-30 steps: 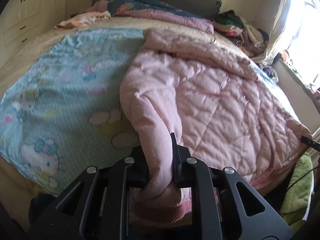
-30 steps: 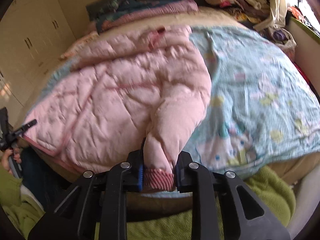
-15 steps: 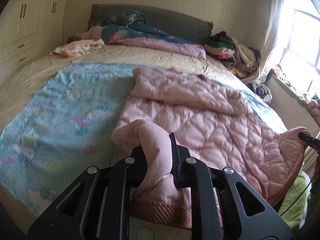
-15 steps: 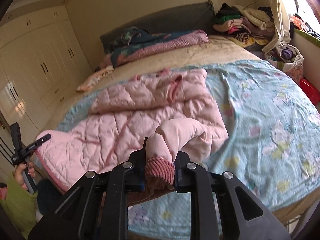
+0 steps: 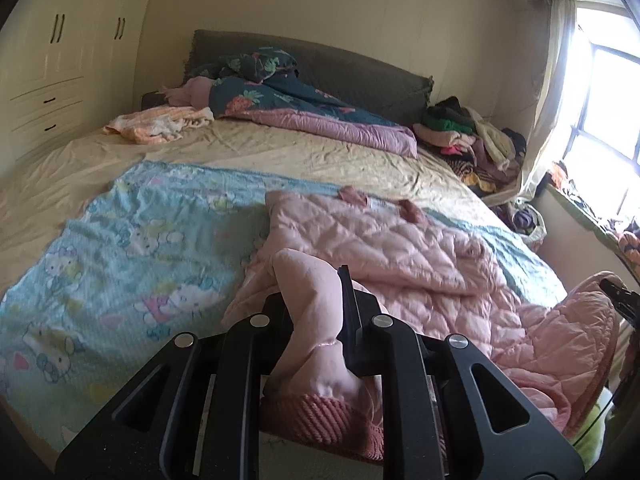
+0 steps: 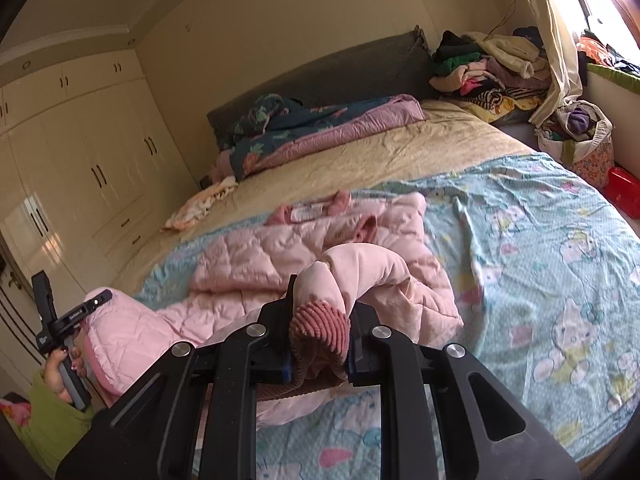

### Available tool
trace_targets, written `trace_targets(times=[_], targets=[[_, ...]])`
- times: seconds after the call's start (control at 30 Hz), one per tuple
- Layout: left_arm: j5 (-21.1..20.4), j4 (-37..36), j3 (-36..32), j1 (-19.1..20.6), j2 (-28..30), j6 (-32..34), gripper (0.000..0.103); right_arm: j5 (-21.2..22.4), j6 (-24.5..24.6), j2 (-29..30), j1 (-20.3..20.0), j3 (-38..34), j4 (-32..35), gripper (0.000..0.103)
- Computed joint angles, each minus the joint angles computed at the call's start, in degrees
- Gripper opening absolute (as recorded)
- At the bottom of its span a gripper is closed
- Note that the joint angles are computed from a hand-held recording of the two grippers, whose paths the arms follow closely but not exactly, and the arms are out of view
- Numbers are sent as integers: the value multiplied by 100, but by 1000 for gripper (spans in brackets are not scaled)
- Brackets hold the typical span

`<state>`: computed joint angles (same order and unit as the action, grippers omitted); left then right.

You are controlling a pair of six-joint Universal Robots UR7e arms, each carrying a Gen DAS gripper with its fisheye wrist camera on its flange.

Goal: Fold large clothes
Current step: 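Lift the hem with both tools and fold it over toward the collar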

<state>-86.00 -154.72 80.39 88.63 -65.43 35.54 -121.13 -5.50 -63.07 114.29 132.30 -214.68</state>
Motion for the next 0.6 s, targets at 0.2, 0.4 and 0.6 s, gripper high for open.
trace_targets(times=[0.2, 0.4, 0.6], targets=[[-7, 23, -265, -93, 128, -124, 10, 92, 50, 3, -26, -210, -34, 17], [-1, 26, -540, -177, 284, -198, 10, 239, 194, -38, -106, -331, -109, 17], [55, 35, -833, -251, 471, -344, 10, 294, 359, -117, -187, -451, -87, 17]])
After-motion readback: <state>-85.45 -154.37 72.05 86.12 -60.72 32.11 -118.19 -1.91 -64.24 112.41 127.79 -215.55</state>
